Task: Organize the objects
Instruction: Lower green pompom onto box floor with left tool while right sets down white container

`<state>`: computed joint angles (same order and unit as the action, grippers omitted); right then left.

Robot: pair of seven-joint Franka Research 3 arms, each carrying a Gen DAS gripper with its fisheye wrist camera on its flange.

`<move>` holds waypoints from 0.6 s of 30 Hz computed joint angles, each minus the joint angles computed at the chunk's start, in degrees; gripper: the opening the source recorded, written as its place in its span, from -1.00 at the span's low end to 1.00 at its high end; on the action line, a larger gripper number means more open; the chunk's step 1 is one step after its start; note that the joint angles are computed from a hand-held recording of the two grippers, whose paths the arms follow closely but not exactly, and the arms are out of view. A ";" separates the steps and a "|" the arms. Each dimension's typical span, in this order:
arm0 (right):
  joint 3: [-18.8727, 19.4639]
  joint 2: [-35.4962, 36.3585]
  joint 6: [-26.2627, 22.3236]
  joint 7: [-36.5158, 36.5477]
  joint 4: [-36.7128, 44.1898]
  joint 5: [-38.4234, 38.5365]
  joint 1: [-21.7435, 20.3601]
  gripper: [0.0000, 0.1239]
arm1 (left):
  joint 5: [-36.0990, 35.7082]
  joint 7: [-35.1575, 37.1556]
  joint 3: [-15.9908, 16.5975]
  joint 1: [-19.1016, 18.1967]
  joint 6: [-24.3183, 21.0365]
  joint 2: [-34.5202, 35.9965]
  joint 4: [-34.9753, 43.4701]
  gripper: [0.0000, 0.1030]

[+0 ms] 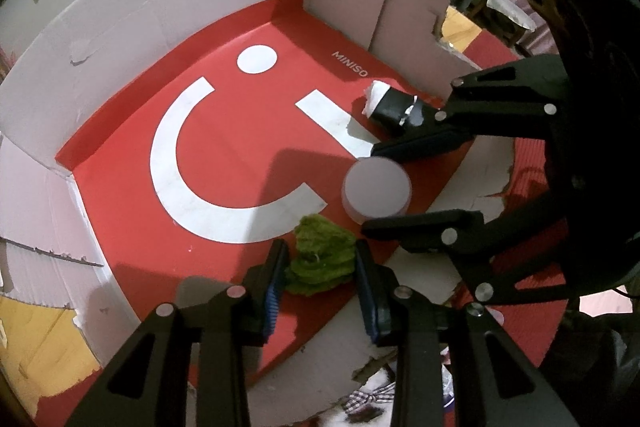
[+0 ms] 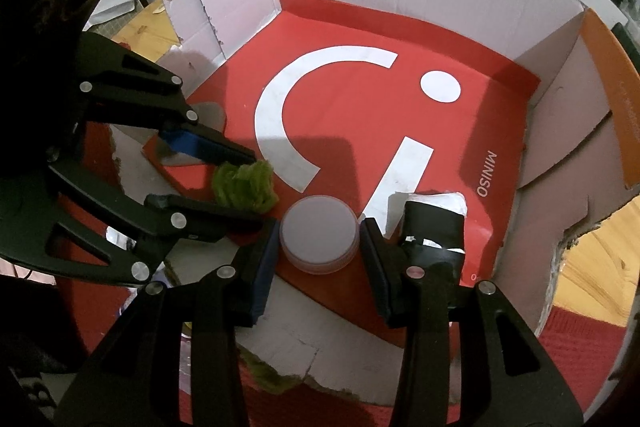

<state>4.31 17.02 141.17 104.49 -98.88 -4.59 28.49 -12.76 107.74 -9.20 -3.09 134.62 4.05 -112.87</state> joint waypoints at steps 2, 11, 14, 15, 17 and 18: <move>-0.03 -0.16 -0.22 0.02 -0.06 -0.22 0.09 -0.35 | 0.10 0.28 0.03 0.05 0.01 -0.18 -0.18 -0.34; 0.08 -1.39 -0.63 0.10 -1.23 -0.85 0.12 -0.35 | -0.08 0.90 0.30 0.12 0.00 -0.92 -0.89 -0.30; 0.11 -1.40 -1.02 0.12 -1.11 -1.27 0.13 -0.35 | -0.77 1.49 0.46 0.34 -0.23 -1.07 -1.04 -0.26; 0.12 -1.45 -1.13 0.15 -1.14 -1.45 0.16 -0.34 | -0.93 1.62 0.50 0.39 -0.31 -1.18 -1.11 -0.25; 0.07 -0.92 -1.27 0.23 -0.67 -1.88 0.29 -0.34 | -1.17 1.85 0.59 0.46 -0.37 -1.31 -1.19 -0.25; 0.07 -1.06 -1.29 0.25 -0.83 -1.94 0.31 -0.33 | -1.30 1.99 0.64 0.50 -0.44 -1.39 -1.24 -0.25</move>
